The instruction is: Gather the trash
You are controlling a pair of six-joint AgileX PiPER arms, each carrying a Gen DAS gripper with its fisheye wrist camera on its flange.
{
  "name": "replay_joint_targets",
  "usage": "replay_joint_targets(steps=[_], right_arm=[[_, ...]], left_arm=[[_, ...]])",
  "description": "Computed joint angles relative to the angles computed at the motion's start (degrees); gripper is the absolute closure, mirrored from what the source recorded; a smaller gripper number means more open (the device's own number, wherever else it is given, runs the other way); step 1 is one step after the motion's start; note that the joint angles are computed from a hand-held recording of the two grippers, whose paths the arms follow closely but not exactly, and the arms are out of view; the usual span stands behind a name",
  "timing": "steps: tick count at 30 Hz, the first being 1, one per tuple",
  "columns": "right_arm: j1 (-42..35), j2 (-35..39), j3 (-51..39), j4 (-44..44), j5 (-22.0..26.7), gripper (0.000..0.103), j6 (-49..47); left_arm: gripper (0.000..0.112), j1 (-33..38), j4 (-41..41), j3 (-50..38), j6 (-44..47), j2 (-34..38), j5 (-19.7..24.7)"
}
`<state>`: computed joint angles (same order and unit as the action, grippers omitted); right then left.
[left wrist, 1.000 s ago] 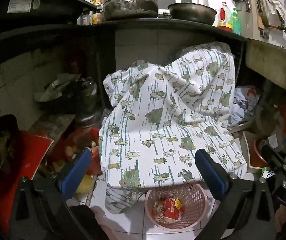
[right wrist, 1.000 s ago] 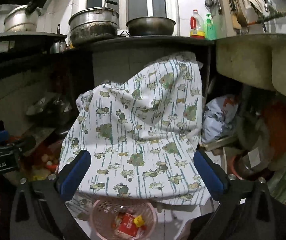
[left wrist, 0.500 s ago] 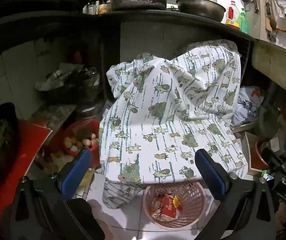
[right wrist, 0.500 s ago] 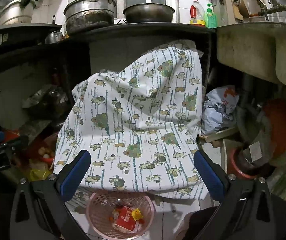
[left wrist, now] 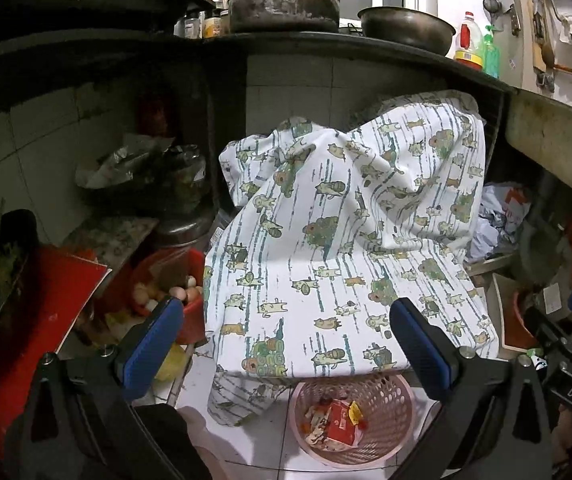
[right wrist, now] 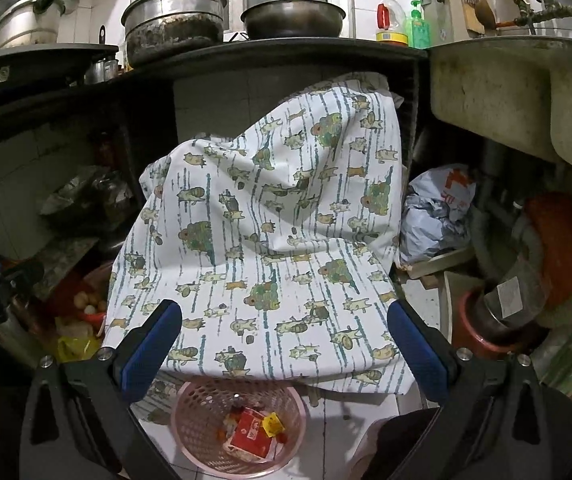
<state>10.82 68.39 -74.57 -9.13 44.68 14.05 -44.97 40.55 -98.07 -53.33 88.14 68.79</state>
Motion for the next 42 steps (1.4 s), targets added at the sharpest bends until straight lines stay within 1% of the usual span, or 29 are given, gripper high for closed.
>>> replay_joint_targets(steps=[3,17,22,25,32,35,39,42], right_arm=[[-0.36,0.36,-0.38,1.05,0.37,0.000,-1.09],[0.66,0.65,-0.46,-0.30,0.59,0.000,0.15],[0.01,0.08,0.59,0.84,0.00,0.000,-1.67],[1.15,0.62,-0.13,-0.81,0.42,0.000,0.45],[-0.43,-0.36,1.32,1.81,-0.18,0.000,-2.87],[0.35,0.19,0.53,1.24,0.28,0.000,-1.94],[-2.30,-0.56,1.55,5.05,-0.29,0.000,-6.83],[-1.08,0.00,0.71,4.00,0.18,0.000,-5.35]], left_arm=[[0.010,0.21,-0.54,0.09,-0.11,-0.16,0.03],[0.010,0.74,-1.94,0.09,0.44,-0.08,-0.09],[0.010,0.90,-2.03,0.03,0.46,-0.12,-0.07],[0.010,0.78,-1.64,0.09,0.28,-0.02,-0.04],[0.010,0.63,-1.67,0.03,-0.22,0.14,-0.15],[0.010,0.98,-2.13,0.10,0.14,-0.04,-0.49],[0.010,1.15,-2.25,0.19,0.10,-0.07,-0.36],[0.010,1.10,-2.22,0.19,0.09,-0.03,-0.24]])
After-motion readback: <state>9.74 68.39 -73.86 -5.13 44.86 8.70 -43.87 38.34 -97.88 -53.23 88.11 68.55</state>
